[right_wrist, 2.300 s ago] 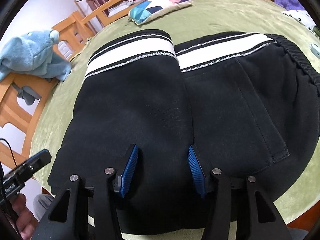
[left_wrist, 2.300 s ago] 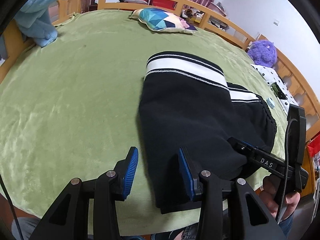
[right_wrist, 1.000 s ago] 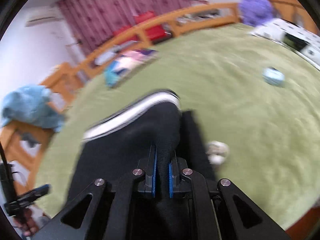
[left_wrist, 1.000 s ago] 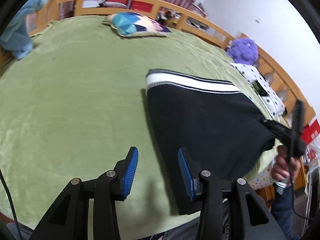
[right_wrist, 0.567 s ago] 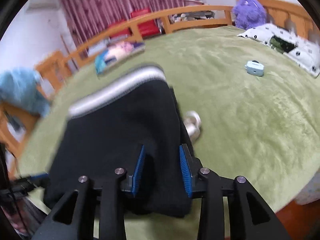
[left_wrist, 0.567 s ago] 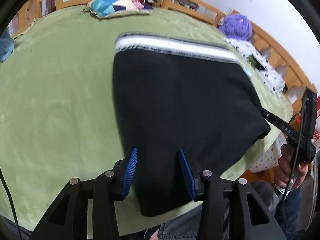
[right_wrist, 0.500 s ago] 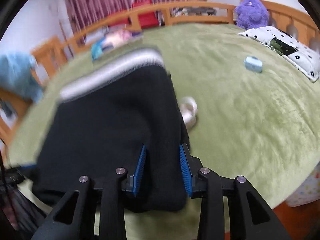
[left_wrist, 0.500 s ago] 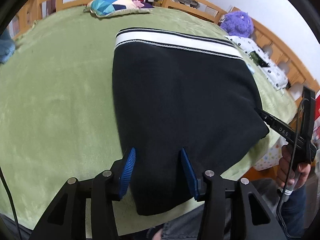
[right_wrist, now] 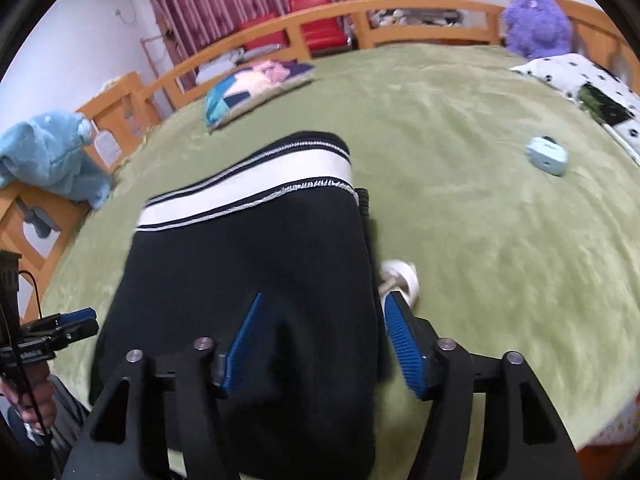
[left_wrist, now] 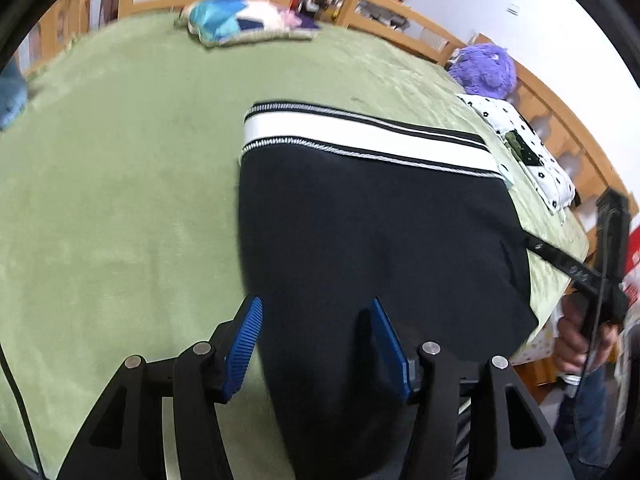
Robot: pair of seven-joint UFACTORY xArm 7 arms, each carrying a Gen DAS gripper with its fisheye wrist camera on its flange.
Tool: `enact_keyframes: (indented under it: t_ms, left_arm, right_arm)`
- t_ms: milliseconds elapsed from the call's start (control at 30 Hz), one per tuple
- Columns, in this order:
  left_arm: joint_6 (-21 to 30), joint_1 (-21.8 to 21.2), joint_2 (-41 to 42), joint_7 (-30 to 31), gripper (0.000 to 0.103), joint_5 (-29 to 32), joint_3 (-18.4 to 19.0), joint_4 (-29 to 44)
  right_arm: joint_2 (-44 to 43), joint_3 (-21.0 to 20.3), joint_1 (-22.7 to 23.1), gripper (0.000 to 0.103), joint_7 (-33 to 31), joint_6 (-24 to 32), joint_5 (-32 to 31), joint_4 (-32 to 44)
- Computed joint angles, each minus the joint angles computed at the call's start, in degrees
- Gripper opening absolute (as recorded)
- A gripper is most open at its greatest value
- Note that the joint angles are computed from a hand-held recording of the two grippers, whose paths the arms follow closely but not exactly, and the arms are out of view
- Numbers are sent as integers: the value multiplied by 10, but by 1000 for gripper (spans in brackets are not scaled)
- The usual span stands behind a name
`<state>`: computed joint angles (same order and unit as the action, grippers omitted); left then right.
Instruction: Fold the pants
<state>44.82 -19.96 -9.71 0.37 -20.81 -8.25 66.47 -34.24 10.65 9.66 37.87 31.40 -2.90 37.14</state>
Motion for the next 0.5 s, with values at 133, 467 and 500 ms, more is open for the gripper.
enact_keyframes:
  t_ms: [133, 467, 500]
  left_arm:
    - [1, 4, 37, 3, 60, -19, 5, 17]
    - [-25, 17, 79, 40, 63, -79, 3, 15]
    - [-25, 18, 82, 46, 58, -84, 2, 16]
  right_arm:
    - [56, -63, 37, 75, -60, -44, 72, -4]
    - [101, -92, 70, 74, -165, -86, 180, -1]
    - [99, -101, 81, 68, -181, -94, 198, -6]
